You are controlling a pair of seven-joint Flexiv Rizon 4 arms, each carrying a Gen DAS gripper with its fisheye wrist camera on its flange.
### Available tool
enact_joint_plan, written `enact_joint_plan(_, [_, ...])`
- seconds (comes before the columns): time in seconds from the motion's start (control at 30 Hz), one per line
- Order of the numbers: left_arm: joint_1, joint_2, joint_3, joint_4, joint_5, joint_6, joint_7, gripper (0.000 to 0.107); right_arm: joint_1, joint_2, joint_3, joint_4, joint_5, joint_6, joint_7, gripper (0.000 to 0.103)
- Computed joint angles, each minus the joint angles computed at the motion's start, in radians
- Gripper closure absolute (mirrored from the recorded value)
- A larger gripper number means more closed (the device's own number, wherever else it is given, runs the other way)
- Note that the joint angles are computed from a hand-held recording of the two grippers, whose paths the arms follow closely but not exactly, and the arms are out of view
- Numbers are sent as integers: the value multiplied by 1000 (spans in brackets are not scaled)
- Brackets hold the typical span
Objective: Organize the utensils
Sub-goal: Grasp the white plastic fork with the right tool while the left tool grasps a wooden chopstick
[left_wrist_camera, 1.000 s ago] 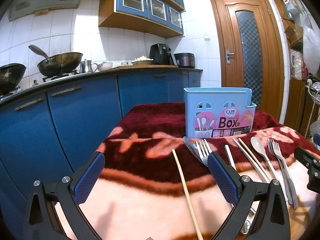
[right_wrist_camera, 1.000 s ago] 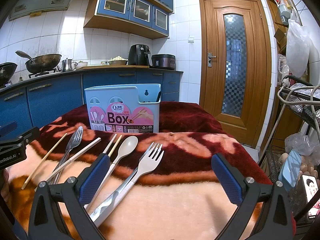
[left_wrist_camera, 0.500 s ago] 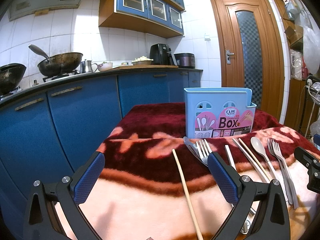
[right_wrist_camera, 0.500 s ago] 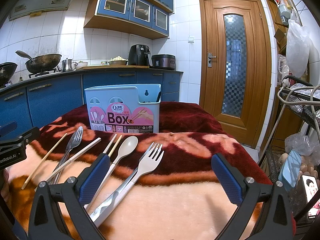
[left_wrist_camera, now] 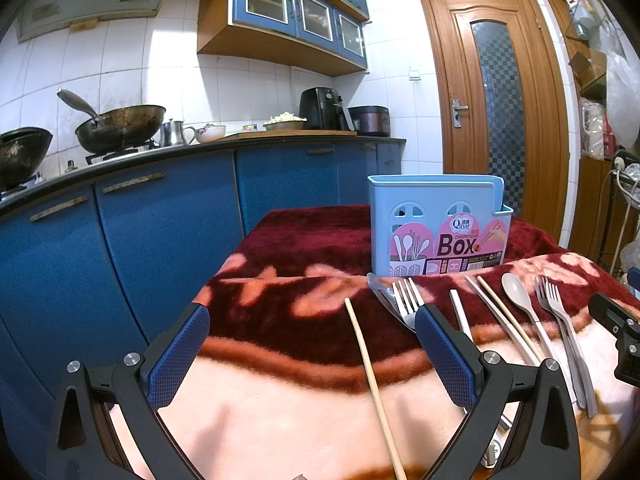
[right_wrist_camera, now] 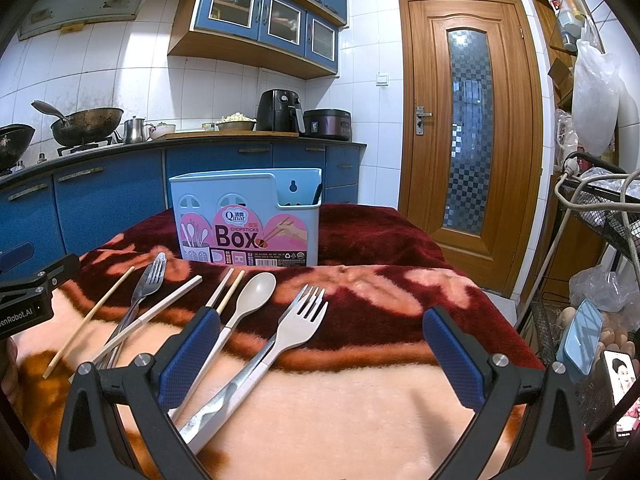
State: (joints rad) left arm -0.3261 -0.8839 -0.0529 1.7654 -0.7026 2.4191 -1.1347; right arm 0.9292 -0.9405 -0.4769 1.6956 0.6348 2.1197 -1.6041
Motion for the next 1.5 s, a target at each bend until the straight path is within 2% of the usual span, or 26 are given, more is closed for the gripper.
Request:
enact_joint_plan(0.93, [-2, -1, 1, -1, -4, 2, 2, 5, -3, 1, 4, -2, 5, 2, -9, 0])
enact_joint_plan(1.13, [0, 9, 1, 10, -4, -3, 3, 5, -22, 5, 28, -3, -6, 10, -5, 0])
enact_joint_plan(1.33, [22, 46, 1, 44, 48, -63, -8, 5, -48, 63, 54, 29, -68, -57, 22, 0])
enact_joint_plan(1.5, [-16, 70, 44, 39, -5, -166, 49, 5, -80, 119, 69, 64, -173, -124, 78, 0])
